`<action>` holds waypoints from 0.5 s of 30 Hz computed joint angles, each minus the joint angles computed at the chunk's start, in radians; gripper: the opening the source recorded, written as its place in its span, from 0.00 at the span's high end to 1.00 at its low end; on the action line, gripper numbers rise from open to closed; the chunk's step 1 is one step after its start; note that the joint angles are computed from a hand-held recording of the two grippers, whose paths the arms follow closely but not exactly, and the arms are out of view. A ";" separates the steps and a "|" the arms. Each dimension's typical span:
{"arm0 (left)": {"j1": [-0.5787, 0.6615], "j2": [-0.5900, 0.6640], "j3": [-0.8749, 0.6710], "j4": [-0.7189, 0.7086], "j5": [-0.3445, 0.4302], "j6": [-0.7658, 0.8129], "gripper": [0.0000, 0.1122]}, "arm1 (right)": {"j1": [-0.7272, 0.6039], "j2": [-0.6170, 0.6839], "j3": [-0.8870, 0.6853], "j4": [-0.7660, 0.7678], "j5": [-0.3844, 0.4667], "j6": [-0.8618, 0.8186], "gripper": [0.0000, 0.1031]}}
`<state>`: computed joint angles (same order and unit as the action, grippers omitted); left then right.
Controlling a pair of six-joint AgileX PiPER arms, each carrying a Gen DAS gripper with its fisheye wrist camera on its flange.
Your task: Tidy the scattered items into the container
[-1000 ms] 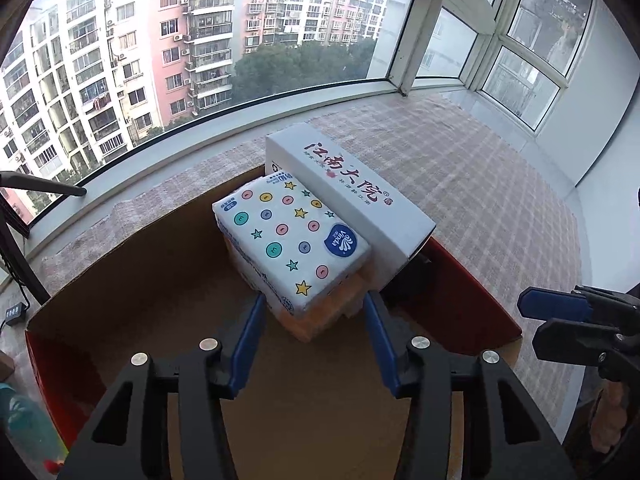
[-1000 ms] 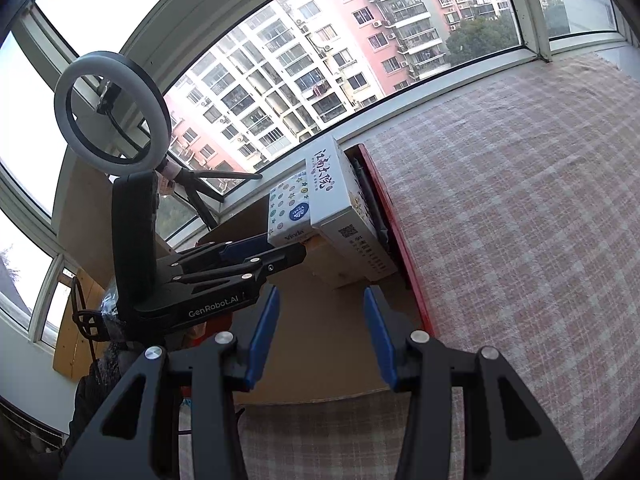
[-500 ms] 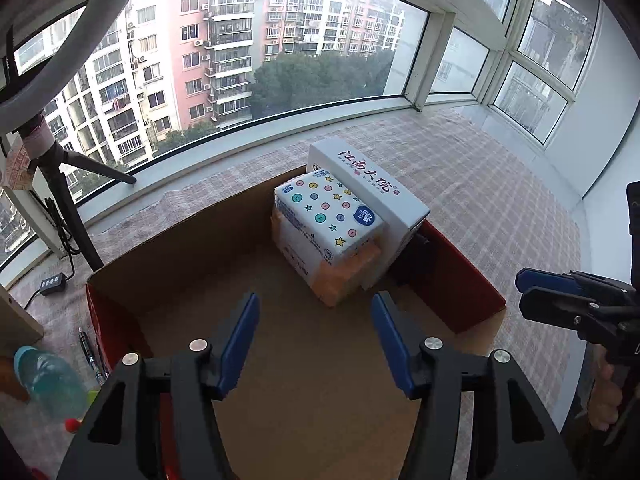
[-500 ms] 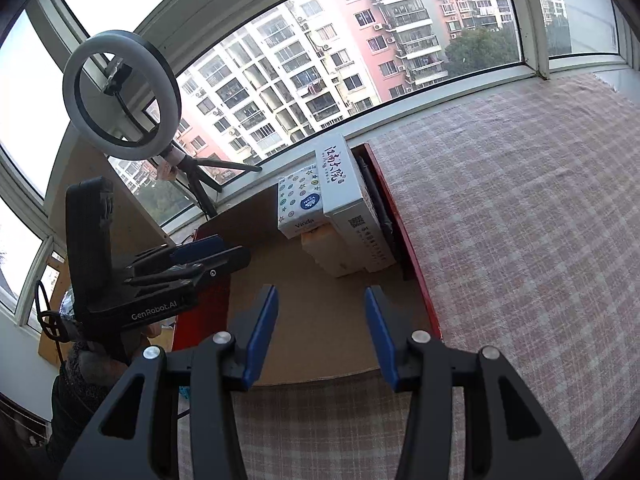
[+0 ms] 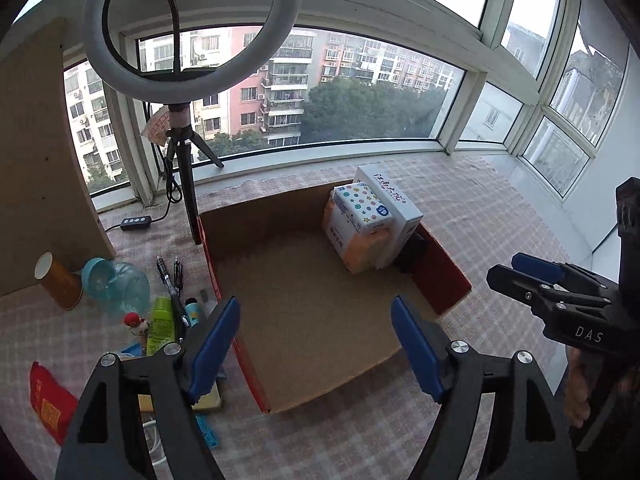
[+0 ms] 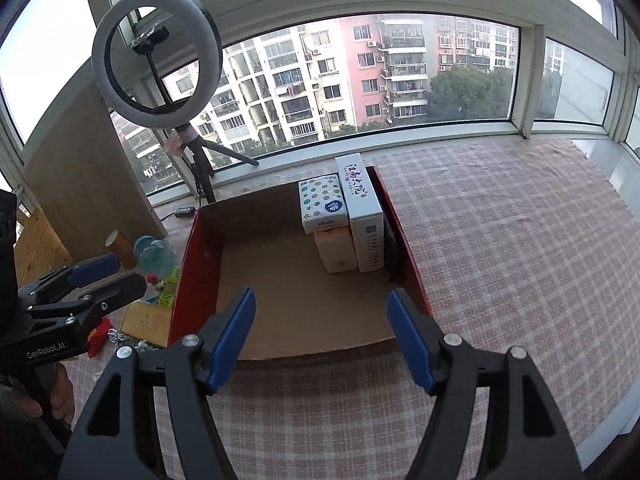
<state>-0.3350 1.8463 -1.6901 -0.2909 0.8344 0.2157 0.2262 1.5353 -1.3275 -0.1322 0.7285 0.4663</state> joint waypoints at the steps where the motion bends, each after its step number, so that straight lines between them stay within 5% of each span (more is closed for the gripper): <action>1: -0.006 -0.023 0.017 0.022 -0.007 -0.023 0.32 | 0.021 -0.010 -0.007 -0.033 0.016 0.027 0.34; 8: -0.046 -0.119 0.072 0.106 -0.017 -0.106 0.32 | 0.169 -0.037 -0.101 -0.257 0.183 0.189 0.32; 15: -0.080 -0.044 -0.072 0.150 0.102 -0.182 0.32 | 0.153 0.050 -0.275 -0.234 0.297 0.110 0.27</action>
